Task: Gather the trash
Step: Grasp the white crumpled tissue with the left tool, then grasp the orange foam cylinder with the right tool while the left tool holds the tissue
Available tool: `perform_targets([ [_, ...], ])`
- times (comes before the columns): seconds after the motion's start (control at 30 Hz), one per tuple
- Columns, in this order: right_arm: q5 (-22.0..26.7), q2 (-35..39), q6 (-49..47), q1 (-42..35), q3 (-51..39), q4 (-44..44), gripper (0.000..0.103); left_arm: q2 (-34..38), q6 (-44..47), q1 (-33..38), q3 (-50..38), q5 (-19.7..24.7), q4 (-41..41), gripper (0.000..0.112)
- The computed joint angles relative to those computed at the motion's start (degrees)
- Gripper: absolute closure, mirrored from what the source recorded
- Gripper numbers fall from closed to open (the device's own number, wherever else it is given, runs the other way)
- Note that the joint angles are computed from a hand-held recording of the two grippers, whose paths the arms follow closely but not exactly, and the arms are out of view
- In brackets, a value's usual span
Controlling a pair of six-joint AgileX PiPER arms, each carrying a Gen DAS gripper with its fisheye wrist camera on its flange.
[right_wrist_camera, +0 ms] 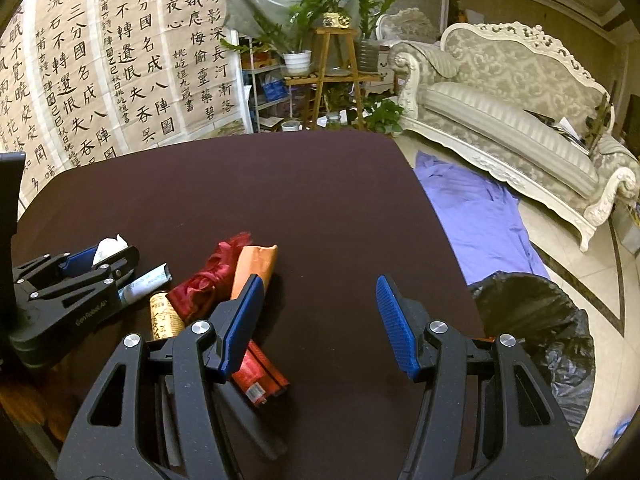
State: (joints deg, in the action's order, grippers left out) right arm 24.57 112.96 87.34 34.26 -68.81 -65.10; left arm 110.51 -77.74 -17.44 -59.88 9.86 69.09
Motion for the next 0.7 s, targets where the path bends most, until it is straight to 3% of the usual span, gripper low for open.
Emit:
perform_targets([
  [0.37, -0.53, 4.43, -10.42, 0.71, -5.79, 9.53, 0.05, -2.97, -13.61, 2.12, 3.49, -1.74, 14.15, 0.076],
  [0.6, 1.53, 8.42, -20.15, 0.52, -11.7, 18.49, 0.067, -4.94, -24.74, 4.94, 6.05, -2.99, 25.68, 0.076],
  [0.63, 1.56, 8.81, -21.09, 0.46, -12.24, 19.52, 0.076, -5.12, -26.62, 4.87, 6.42, -2.79, 27.4, 0.076],
  [0.7, 0.67, 8.81, -21.9, 0.29, -12.05, 20.45, 0.084, -5.34, -29.37, 5.45, 6.83, -3.01, 30.25, 0.076],
])
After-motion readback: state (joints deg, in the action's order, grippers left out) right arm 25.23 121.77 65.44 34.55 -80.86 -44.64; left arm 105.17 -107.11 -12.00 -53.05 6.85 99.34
